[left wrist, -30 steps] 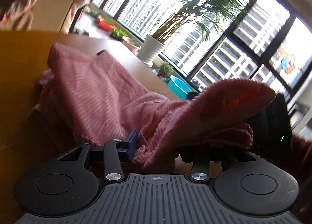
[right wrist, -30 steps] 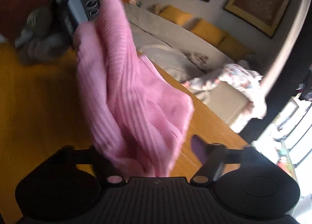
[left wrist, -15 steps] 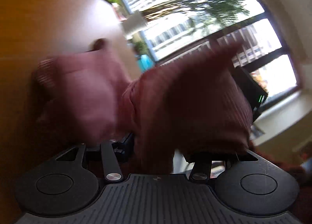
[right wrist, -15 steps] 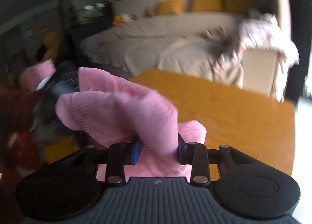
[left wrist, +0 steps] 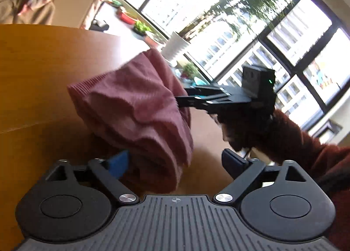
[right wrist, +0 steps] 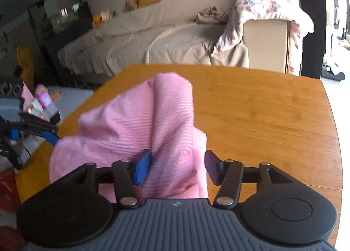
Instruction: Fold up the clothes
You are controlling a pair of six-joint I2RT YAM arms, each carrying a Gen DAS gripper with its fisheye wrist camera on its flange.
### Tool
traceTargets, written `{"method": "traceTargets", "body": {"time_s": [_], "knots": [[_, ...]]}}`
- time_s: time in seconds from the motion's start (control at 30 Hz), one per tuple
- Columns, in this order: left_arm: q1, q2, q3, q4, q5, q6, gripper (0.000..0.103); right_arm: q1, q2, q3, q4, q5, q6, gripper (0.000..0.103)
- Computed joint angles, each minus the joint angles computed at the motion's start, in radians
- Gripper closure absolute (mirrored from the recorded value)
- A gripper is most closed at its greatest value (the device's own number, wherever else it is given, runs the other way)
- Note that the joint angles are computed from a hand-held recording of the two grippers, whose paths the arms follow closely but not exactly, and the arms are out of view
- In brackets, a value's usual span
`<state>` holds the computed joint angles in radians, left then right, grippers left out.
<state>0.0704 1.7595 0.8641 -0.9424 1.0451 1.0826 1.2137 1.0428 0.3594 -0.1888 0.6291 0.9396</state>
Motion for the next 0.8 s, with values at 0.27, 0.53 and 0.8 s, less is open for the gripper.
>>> {"method": "traceTargets", "body": {"time_s": [0.27,0.53,0.8], "knots": [[-0.034,-0.034,-0.137,0.575,-0.013,-0.519,0.007,-0.236,0.041,-0.071,0.38,-0.089,-0.217,0.035],[-0.037,0.134,-0.066,0.715,0.16,-0.602,0.007,-0.212,-0.011,-0.122,0.513,-0.148,-0.212,0.085],[-0.057,0.018,-0.061,0.309,0.28,-0.138,0.0,0.368,-0.312,-0.132,0.152,0.313,0.019,0.085]]}}
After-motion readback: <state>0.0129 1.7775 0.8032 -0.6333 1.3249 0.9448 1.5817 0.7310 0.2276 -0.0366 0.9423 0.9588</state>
